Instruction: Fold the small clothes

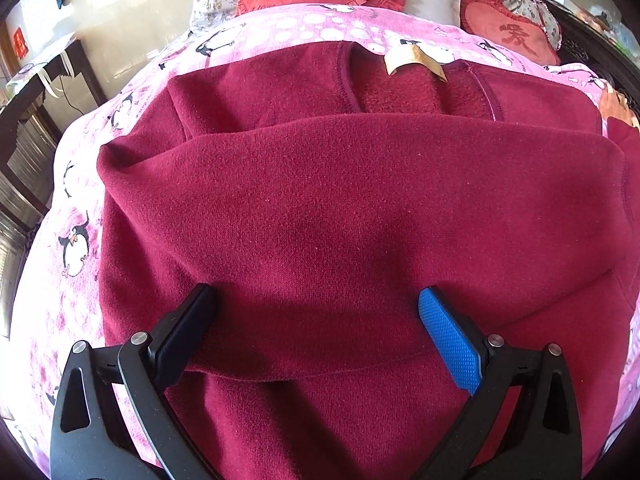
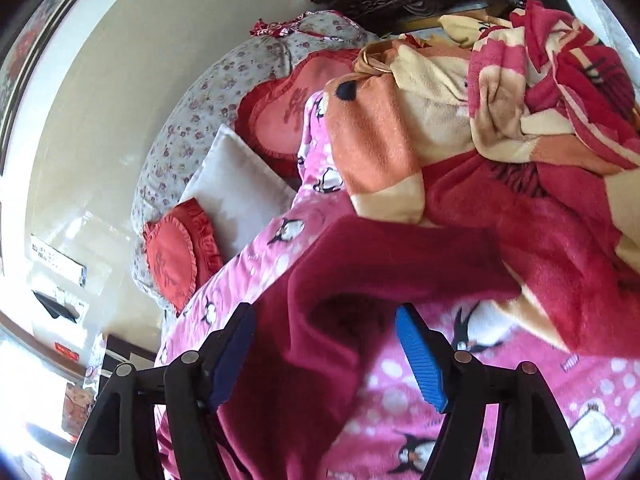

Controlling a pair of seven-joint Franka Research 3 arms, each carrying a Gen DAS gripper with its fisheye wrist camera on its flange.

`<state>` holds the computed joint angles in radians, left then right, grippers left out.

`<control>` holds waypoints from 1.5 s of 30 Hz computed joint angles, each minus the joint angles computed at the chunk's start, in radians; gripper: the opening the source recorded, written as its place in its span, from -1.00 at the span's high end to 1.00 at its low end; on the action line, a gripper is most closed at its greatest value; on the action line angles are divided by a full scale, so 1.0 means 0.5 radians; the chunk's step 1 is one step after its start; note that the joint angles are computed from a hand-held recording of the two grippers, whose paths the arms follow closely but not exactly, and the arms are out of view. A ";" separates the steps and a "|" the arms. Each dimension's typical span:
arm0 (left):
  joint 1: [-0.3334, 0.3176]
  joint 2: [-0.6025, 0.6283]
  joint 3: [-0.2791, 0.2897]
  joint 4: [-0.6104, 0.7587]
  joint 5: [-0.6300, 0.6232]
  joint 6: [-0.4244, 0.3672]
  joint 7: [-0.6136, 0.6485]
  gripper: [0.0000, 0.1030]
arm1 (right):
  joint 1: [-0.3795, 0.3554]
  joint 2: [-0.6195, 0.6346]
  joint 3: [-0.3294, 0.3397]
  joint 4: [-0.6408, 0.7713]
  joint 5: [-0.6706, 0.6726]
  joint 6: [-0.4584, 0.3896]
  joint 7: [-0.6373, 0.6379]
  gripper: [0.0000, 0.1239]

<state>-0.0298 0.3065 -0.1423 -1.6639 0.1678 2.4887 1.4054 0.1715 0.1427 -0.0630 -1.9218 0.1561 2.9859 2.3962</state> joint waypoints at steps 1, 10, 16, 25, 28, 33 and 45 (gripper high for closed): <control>-0.004 0.001 0.002 -0.001 0.008 0.004 -0.007 -0.98 | -0.025 0.030 0.025 0.033 0.062 0.010 -0.054 -0.13; -0.001 0.009 0.000 -0.008 0.014 0.036 -0.021 -0.98 | -0.034 0.190 -0.018 0.161 0.214 -0.007 -0.105 -0.10; 0.010 0.009 -0.009 -0.006 -0.014 0.030 0.008 -0.98 | 0.166 0.164 -0.292 0.148 -0.270 0.060 0.099 0.81; 0.048 -0.054 -0.004 0.000 -0.082 -0.048 0.089 -0.98 | 0.470 -0.200 -0.673 0.042 -1.559 -0.268 0.877 0.88; 0.077 -0.088 -0.002 -0.014 -0.151 -0.053 0.092 -0.98 | 0.436 -0.215 -0.559 0.092 -1.584 -0.359 0.707 0.88; 0.127 -0.149 0.008 -0.040 -0.260 -0.048 0.106 -0.98 | 0.367 -0.153 -0.297 0.169 -1.104 -0.228 0.126 0.88; 0.212 -0.156 0.002 0.000 -0.544 -0.124 0.172 -0.98 | 0.468 0.541 0.286 0.931 -0.507 -0.917 -1.250 0.20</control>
<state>0.0763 0.2284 -0.1411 -1.6641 -0.1040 2.4265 1.4916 0.4056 0.4132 0.0802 -1.4563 -0.0972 2.5276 1.7709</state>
